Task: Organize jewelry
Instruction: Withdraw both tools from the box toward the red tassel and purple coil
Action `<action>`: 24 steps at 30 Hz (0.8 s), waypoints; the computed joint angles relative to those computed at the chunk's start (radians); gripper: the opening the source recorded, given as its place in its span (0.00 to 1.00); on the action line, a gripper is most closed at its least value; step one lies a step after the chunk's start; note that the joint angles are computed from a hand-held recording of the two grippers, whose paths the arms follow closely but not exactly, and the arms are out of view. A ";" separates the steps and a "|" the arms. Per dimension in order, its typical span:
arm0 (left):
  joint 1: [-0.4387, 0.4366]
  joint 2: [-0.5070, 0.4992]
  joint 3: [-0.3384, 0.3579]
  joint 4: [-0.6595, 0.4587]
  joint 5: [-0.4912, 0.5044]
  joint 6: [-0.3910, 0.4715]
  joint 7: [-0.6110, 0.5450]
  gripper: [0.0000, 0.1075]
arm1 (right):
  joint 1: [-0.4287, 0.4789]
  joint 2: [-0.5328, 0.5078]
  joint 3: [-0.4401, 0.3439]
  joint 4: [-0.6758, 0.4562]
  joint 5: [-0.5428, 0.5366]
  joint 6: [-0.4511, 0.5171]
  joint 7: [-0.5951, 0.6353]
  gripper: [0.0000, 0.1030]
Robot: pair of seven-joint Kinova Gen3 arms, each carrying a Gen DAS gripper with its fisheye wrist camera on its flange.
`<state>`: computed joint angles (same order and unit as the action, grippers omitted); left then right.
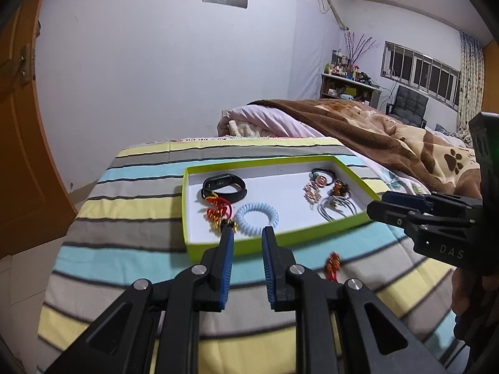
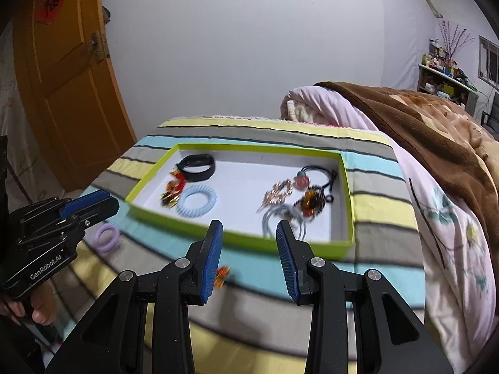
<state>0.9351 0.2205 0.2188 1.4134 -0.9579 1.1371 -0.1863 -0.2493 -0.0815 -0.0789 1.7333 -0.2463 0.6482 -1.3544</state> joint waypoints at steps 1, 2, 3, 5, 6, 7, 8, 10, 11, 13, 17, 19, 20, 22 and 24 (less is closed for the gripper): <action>0.013 -0.003 0.003 0.004 -0.010 0.011 0.013 0.18 | -0.001 -0.025 -0.005 0.023 0.002 -0.007 -0.005 0.36; 0.025 -0.007 0.007 0.011 -0.021 0.021 0.027 0.18 | -0.003 -0.042 -0.007 0.038 0.007 -0.010 -0.013 0.36; 0.038 -0.012 0.012 0.019 -0.034 0.036 0.042 0.18 | -0.005 -0.059 -0.011 0.052 0.015 -0.012 -0.023 0.36; 0.054 -0.019 0.024 0.032 -0.050 0.055 0.067 0.18 | -0.010 -0.092 -0.016 0.079 0.024 -0.014 -0.041 0.36; 0.062 -0.022 0.031 0.038 -0.055 0.065 0.079 0.18 | -0.012 -0.106 -0.018 0.090 0.030 -0.016 -0.053 0.36; 0.069 -0.024 0.037 0.041 -0.061 0.077 0.090 0.18 | -0.014 -0.125 -0.019 0.105 0.032 -0.017 -0.064 0.36; 0.077 -0.026 0.043 0.047 -0.068 0.088 0.103 0.18 | -0.019 -0.135 -0.015 0.114 0.030 -0.018 -0.067 0.36; 0.089 -0.029 0.054 0.056 -0.077 0.109 0.127 0.18 | -0.024 -0.163 -0.011 0.136 0.026 -0.019 -0.084 0.36; 0.098 -0.029 0.060 0.057 -0.083 0.123 0.140 0.18 | -0.029 -0.178 -0.006 0.148 0.020 -0.018 -0.088 0.36; 0.115 -0.032 0.071 0.065 -0.096 0.149 0.169 0.18 | -0.035 -0.204 -0.004 0.169 0.019 -0.018 -0.098 0.36; 0.139 -0.040 0.090 0.080 -0.113 0.188 0.217 0.18 | -0.031 -0.259 -0.031 0.207 0.050 -0.020 -0.145 0.36; 0.146 -0.043 0.098 0.085 -0.116 0.201 0.238 0.18 | -0.026 -0.278 -0.044 0.219 0.067 -0.018 -0.171 0.36; 0.148 -0.046 0.101 0.089 -0.117 0.205 0.250 0.18 | -0.025 -0.288 -0.048 0.224 0.073 -0.017 -0.185 0.36; 0.153 -0.051 0.110 0.097 -0.119 0.214 0.274 0.18 | -0.025 -0.304 -0.058 0.233 0.085 -0.015 -0.205 0.36; 0.161 -0.049 0.118 0.100 -0.122 0.231 0.288 0.18 | -0.028 -0.320 -0.062 0.243 0.099 -0.014 -0.218 0.36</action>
<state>1.0960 0.1711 0.3372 1.5130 -1.0801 1.3683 0.1018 -0.2769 -0.4012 -0.1413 1.9768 -0.1474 0.6344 -1.5724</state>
